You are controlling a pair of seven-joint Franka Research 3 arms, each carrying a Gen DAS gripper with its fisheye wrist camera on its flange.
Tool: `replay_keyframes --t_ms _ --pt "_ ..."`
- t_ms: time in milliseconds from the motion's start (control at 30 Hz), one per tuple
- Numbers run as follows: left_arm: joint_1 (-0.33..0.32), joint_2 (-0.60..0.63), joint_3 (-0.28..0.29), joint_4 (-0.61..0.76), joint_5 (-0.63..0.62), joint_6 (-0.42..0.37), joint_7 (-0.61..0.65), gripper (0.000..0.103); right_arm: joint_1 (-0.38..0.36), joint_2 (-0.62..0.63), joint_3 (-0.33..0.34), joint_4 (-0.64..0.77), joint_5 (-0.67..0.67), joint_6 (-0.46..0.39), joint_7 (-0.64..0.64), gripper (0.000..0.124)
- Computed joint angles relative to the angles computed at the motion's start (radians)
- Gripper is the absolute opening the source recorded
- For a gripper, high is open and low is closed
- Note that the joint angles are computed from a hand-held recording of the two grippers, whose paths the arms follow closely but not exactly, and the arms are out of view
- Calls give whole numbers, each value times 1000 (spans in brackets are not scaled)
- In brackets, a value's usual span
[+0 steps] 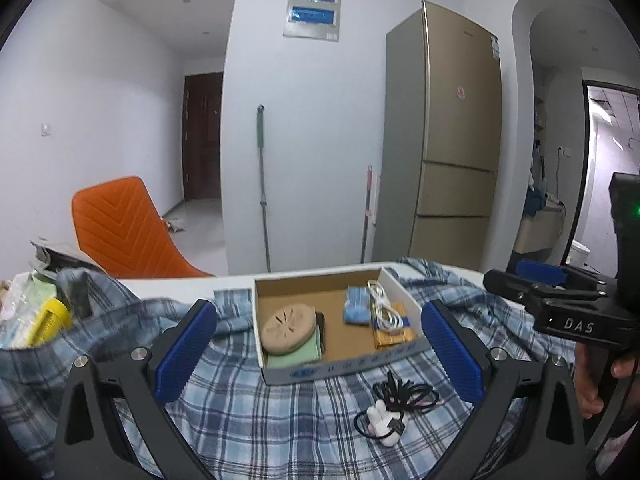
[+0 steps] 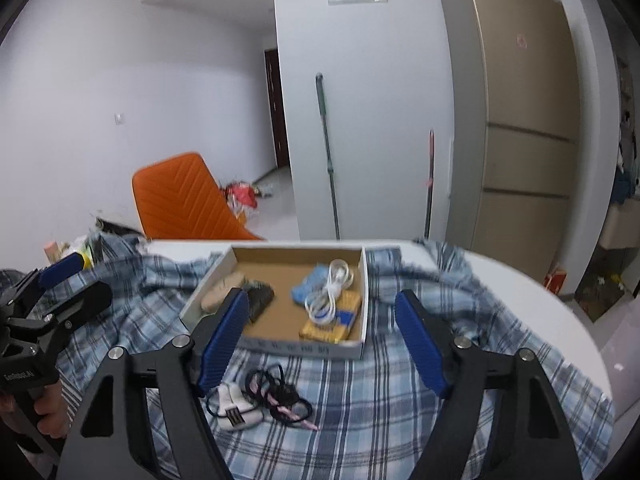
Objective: Organize soft objects
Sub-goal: 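Withdraw both grippers from the box toward the remaining items, then grasp the white bunny toy with the left gripper while the right grasps the black scissors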
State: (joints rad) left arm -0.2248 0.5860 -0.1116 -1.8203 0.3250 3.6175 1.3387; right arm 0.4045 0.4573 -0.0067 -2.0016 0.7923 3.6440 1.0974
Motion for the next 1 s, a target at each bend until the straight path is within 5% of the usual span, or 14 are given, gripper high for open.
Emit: replay_keyframes --t_ms 367,633,1000 --pt "54 131 -61 119 103 -120 -33 103 6 79 -38 42 -50 -145 61 74" --pt "42 147 -55 141 105 -160 -31 103 -12 89 -50 57 -159 -265 144 72" --pt "80 158 -94 162 111 -206 -66 103 70 165 -180 192 -353 -605 291 44"
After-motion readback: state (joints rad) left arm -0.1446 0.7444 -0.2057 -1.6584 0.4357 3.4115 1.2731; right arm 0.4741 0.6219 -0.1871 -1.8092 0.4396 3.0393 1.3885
